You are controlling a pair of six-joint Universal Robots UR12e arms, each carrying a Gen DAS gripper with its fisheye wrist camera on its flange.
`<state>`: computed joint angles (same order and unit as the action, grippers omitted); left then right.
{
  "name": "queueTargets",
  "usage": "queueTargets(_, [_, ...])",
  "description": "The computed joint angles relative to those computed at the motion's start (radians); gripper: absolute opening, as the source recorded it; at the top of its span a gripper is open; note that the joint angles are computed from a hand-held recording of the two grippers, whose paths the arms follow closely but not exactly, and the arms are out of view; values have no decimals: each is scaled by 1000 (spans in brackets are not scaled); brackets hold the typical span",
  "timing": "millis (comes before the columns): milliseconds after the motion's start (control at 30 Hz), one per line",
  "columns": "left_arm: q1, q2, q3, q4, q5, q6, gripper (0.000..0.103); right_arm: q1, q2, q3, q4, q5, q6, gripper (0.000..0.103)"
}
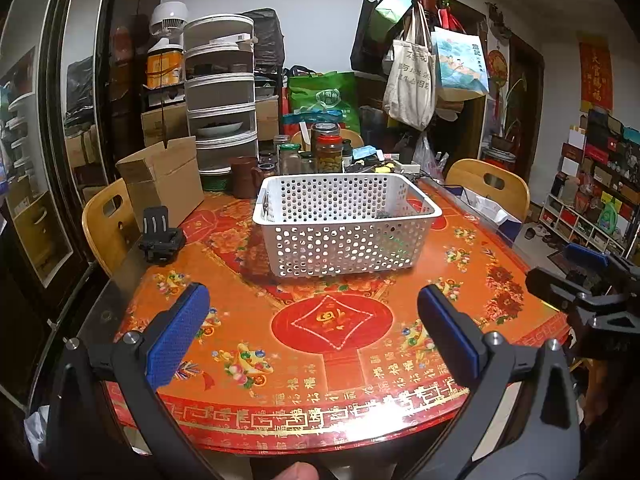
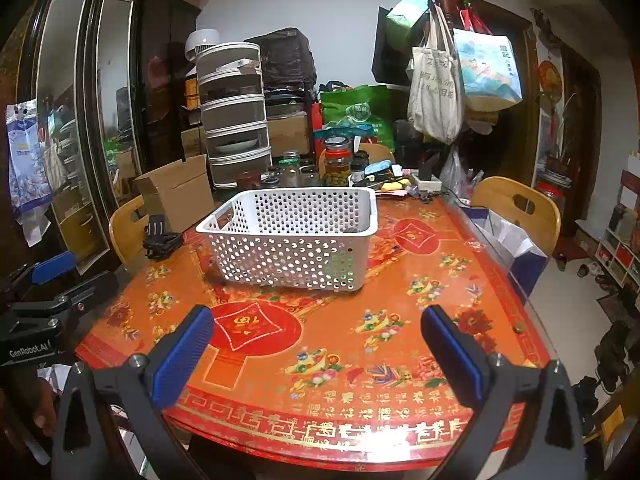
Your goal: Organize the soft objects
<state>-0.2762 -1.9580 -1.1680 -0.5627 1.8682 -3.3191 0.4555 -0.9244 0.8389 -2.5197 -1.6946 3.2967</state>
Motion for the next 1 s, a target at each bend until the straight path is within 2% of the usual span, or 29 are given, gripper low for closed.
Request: queueTargets(1000, [-4,2,-16,3,-6,-14,103,-2,-11,17,-3,13,1,103])
